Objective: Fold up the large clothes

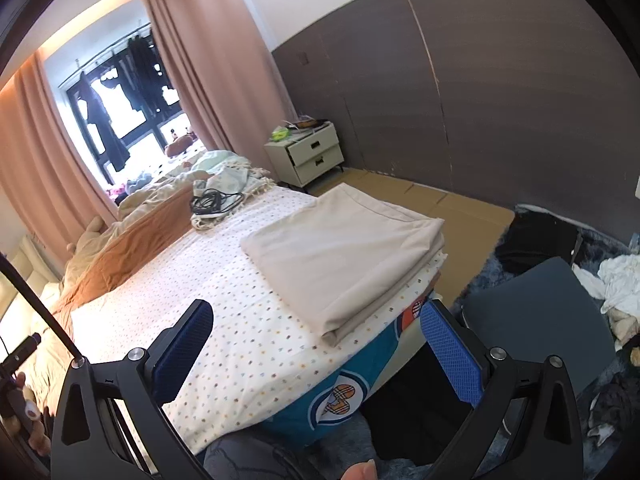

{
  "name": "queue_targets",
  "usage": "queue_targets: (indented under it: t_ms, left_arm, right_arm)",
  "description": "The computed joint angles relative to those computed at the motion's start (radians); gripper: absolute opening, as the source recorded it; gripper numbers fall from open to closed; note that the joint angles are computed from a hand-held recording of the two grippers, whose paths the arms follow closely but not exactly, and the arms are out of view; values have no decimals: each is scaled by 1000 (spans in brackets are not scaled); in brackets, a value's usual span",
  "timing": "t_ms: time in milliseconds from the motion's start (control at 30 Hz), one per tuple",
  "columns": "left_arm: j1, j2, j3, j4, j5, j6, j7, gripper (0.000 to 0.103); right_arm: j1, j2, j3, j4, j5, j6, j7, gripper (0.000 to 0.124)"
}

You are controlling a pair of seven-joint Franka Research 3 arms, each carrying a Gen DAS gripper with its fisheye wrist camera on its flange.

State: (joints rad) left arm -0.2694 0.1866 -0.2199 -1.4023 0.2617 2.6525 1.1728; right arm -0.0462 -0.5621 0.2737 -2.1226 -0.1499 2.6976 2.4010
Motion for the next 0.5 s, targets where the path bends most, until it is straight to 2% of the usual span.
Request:
queue_targets:
  t_ms: [167, 500]
  left_arm:
    - [10, -157, 26, -186, 136, 75, -152, 103]
    - [98, -355, -11, -389, 279, 121, -309, 103]
  right_arm:
    - [6, -40, 28, -27, -19, 22, -6, 103]
    - [24, -91, 66, -91, -8, 87, -54, 103]
